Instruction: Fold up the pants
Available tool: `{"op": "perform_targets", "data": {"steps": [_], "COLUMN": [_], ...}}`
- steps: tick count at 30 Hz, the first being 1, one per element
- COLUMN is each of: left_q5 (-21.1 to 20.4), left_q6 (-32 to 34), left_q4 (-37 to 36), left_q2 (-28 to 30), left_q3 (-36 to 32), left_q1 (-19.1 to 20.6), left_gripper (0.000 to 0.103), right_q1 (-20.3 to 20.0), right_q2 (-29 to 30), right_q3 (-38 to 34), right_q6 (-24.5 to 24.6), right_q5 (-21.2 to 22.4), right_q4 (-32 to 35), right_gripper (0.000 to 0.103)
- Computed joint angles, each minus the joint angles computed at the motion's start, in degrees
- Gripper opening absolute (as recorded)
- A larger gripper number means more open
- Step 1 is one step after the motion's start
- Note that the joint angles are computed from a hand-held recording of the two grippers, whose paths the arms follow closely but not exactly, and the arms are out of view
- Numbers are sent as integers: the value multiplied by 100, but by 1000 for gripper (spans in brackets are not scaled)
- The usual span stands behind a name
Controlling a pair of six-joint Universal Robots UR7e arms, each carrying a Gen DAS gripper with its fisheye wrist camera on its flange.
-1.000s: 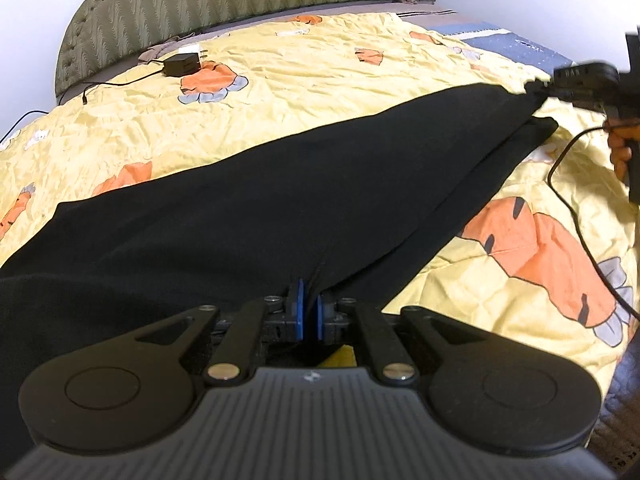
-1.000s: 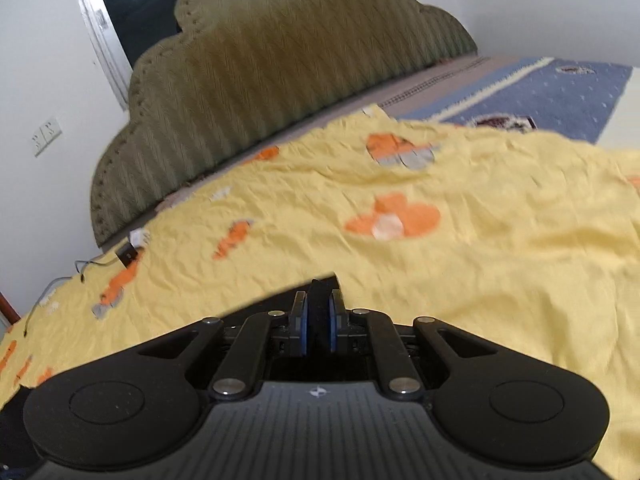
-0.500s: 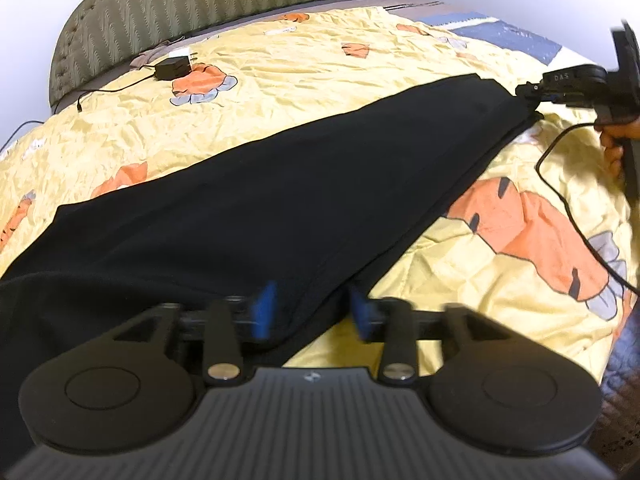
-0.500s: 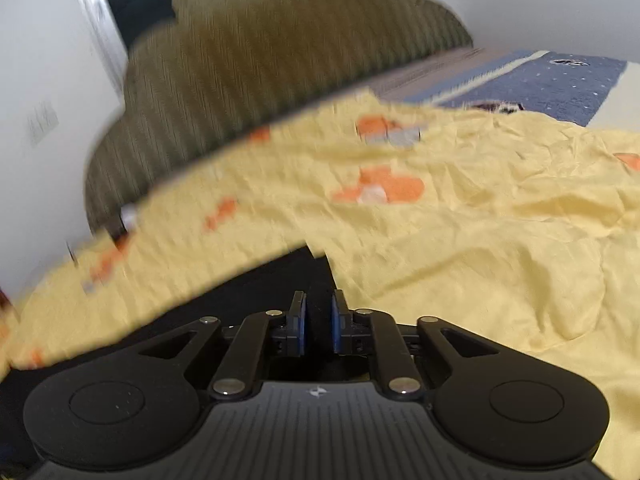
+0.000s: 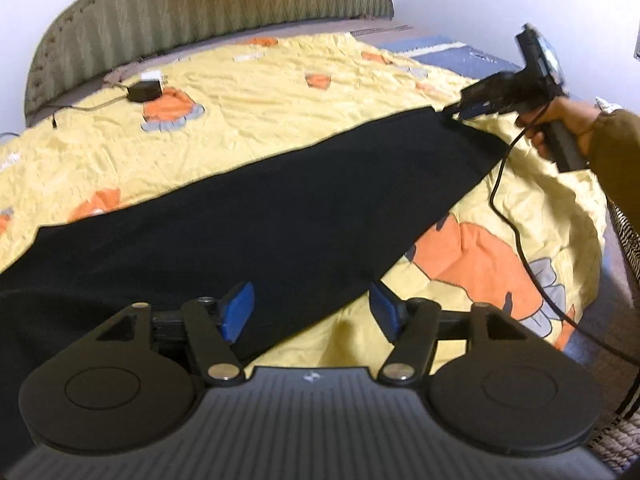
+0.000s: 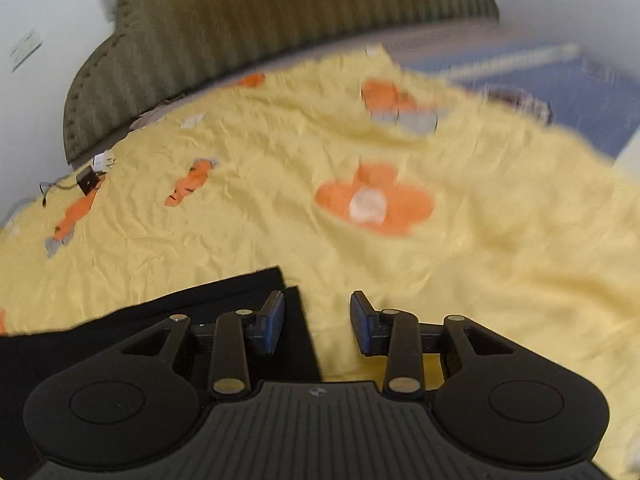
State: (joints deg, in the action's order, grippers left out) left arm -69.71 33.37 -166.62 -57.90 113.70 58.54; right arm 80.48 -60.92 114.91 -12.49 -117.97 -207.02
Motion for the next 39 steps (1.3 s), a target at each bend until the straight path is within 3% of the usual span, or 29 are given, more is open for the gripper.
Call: {"op": "perform_targets", "data": {"steps": [2,3,8,10,14,15,17,19,22,23,25,32,35,39], "left_q5": [9,31,172,235,338,350,345,341,318,304,324,684,838,1261], "left_q6": [39,38,28,19,-1,9,30,16,-24,-29,-5,118,289,397], "left_q4": [-104,-138,-281,-367,-436,-448,-490,-494,-495,-494,-531,-878,-1193,-1351], "left_q2": [-21,-20,23,31,13,-7,-42,-52,-47,-47,-27,182,371,586], "left_q3": [27,29,19,32,51,61,88,84,75,77,78,-99,-355,-697], "left_q1": [-14,-19,-13,-13,-4,0,16,26,24,23,15,21,73,148], "left_gripper": [70,71,79,79,80,81,83,85,86,86,88,89,93,94], "right_q1": [-105,-69,29,50,188,191,164,132,10,-75,-194,79,220,283], "right_q2": [-29,26,47,16,191,195,137,109,84,25,-88,162,424,680], "right_q3": [30,-2,33,-24,-256,-260,-221,-195,-116,-45,76,-110,-399,-833], "right_q6": [37,-22,-217,-248,-482,-540,-569,-471,-271,-206,-150,-687,-1167,-944], "right_q5": [330,214,215,330,101,101,95,-38,45,319,861,390,143,-518], "right_q4": [175,113,-349,-258,-492,-522,-298,-34,86,134,257,-497,-767,-54], "right_gripper": [35,34,6,2,1,3,18,47,53,52,8,5,4,9]}}
